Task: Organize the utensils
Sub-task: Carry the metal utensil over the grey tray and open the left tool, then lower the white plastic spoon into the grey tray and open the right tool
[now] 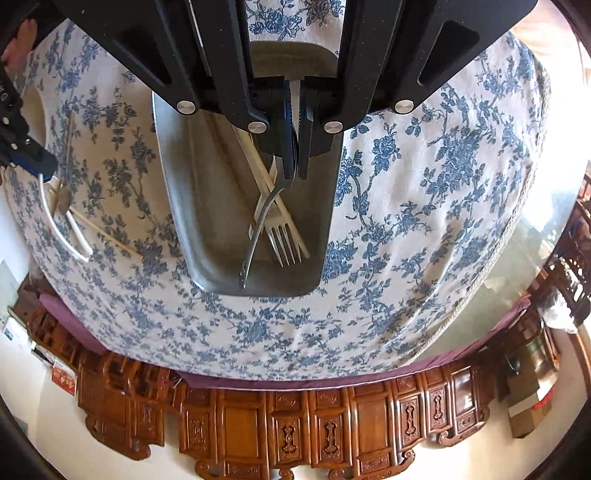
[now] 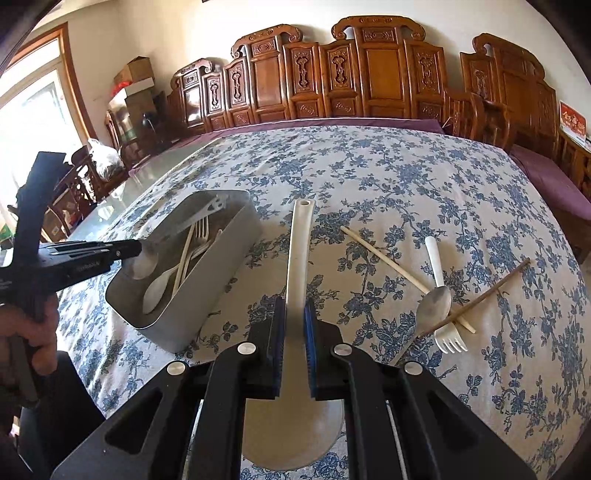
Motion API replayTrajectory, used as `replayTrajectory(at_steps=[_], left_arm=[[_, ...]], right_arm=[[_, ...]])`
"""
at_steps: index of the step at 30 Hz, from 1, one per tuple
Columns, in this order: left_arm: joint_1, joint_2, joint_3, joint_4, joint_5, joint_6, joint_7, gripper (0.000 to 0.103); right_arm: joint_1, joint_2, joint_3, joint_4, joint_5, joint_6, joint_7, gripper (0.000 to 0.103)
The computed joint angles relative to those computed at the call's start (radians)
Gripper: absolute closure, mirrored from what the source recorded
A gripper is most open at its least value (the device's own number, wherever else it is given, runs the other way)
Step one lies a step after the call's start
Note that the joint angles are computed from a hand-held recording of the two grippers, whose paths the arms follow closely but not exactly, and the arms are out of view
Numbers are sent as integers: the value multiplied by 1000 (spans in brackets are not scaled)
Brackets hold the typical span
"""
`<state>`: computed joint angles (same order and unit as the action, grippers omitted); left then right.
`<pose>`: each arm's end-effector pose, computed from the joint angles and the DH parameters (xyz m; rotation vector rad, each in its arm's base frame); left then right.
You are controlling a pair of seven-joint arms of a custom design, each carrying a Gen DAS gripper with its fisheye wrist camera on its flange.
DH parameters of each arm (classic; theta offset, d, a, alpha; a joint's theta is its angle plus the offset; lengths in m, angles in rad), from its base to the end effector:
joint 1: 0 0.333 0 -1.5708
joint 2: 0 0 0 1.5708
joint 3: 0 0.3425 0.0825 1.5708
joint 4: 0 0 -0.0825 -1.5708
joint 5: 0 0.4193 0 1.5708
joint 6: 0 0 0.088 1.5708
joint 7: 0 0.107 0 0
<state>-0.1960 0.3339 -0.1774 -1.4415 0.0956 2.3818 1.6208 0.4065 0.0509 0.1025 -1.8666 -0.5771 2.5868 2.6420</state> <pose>0.7062 -0.2519 0.5906 -1.4322 2.2674 -0.6615 0.5691 0.3275 0.5741 -1.5637 1.8617 -0.5719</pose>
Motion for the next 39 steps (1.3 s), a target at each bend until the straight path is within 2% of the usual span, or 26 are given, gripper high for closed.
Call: replayTrajectory(at_steps=[7, 15, 19, 31, 35, 39], left_arm=[[-20, 16, 0, 10, 30, -24, 1, 102], [-23, 20, -14, 11, 11, -52, 37, 101], [-20, 5, -15, -16, 4, -16, 66, 100], [46, -25, -36, -36, -151, 24, 222, 100], [64, -32, -35, -41, -189, 38, 262, 92], [83, -40, -34, -45, -229, 37, 287, 91]], right_arm=[[-1, 0, -1, -2, 1, 3, -1, 91], [-3, 4, -2, -3, 16, 14, -14, 91], [1, 10, 0, 5, 23, 13, -25, 91], [33, 67, -3, 84, 60, -50, -93, 91], [50, 99, -8, 136, 63, -60, -107, 91], [65, 143, -13, 202, 85, -60, -131, 91]])
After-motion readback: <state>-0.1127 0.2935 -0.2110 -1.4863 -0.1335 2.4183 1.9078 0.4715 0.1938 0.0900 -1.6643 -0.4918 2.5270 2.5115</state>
